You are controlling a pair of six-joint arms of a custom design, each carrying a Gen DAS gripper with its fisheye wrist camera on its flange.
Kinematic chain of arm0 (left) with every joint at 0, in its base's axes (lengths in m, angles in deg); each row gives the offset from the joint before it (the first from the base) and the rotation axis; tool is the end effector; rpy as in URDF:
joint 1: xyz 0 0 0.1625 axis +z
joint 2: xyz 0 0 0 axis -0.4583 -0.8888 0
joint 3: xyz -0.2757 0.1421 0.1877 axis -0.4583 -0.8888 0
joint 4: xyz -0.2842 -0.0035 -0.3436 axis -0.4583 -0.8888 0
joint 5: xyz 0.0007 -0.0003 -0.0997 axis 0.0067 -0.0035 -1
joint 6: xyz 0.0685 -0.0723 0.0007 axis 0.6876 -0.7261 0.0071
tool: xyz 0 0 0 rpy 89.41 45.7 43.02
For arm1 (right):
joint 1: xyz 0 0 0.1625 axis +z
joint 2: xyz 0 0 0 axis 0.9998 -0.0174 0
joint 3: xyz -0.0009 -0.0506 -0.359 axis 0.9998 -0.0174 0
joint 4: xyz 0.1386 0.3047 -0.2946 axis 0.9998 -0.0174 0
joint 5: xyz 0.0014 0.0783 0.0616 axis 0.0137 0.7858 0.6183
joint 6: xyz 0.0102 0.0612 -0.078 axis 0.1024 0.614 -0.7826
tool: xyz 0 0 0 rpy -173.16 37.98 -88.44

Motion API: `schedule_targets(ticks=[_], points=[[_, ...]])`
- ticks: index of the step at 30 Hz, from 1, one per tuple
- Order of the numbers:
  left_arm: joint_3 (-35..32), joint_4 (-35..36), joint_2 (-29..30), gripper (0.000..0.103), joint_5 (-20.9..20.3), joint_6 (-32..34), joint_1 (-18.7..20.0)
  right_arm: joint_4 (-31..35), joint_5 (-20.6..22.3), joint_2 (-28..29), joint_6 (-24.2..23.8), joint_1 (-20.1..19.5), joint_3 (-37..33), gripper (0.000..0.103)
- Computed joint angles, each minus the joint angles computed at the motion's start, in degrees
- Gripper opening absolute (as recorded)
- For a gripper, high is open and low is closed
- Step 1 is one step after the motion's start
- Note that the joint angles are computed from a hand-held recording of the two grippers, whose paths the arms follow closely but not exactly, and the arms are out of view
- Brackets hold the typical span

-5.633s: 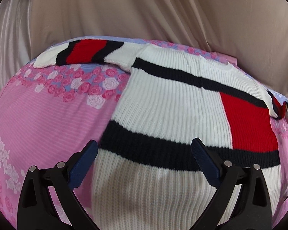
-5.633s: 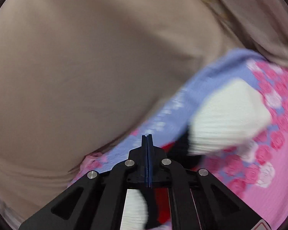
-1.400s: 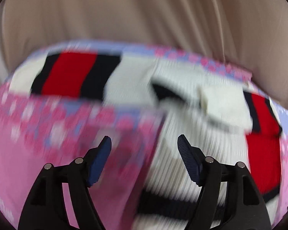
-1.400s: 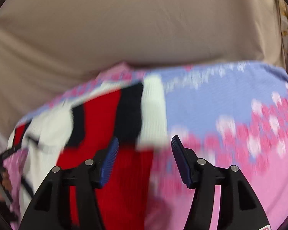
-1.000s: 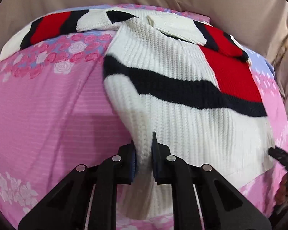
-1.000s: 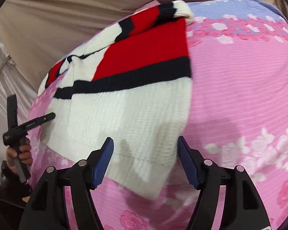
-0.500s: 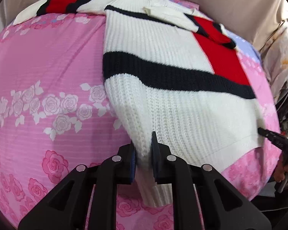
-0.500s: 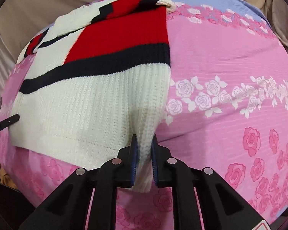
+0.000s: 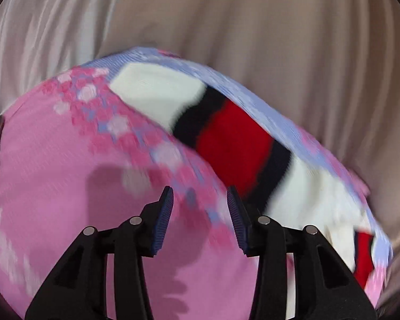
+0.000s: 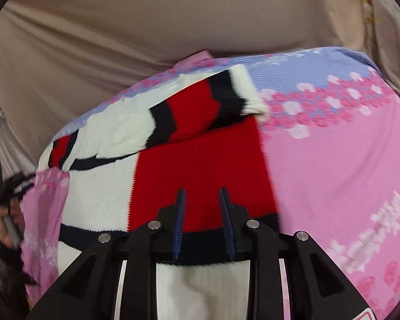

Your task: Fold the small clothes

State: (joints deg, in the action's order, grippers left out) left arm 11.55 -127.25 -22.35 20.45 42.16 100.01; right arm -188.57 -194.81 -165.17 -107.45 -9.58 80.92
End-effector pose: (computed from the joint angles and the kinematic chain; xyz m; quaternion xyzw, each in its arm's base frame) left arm -0.0049 -0.6794 0.1856 -0.0345 0.8706 -0.4298 0.2367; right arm 0.0168 -0.4501 0.2145 -0.0118 -0.8785 0.3963 0.2667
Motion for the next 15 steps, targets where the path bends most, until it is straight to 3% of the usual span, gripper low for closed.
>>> schedule_targets(ticks=[2, 5, 7, 10, 11, 12, 15], points=[[-9.9, 3.1, 4.9, 0.041, 1.6, -2.7, 3.2, -2.0, -1.9, 5.7, -1.1, 1.9, -3.0, 0.031], [-21.2, 11.8, 9.1, 0.041, -3.4, -11.7, 8.2, -3.0, -3.3, 9.8, -1.4, 2.8, -5.3, 0.036], [-25.0, 10.4, 11.2, 0.04, -7.3, -16.5, 10.5, -1.3, -3.1, 10.9, -0.3, 2.7, -6.3, 0.037], [-28.8, 10.2, 13.0, 0.038, -8.9, -18.5, 11.3, -0.1, -4.8, 12.9, 0.3, 2.9, -8.2, 0.037], [-29.9, 10.8, 13.4, 0.029, -9.3, -17.9, 11.3, -0.1, -5.6, 13.5, 0.3, 3.0, -8.7, 0.037], [-31.4, 12.8, 14.0, 0.004, -8.9, -16.9, 10.9, -0.2, -6.0, 13.9, 0.3, 3.0, -9.0, 0.037], [-30.9, 10.5, 13.6, 0.004, -6.0, -10.7, 7.9, 0.5, -6.0, 14.5, 1.2, 2.6, -9.6, 0.037]])
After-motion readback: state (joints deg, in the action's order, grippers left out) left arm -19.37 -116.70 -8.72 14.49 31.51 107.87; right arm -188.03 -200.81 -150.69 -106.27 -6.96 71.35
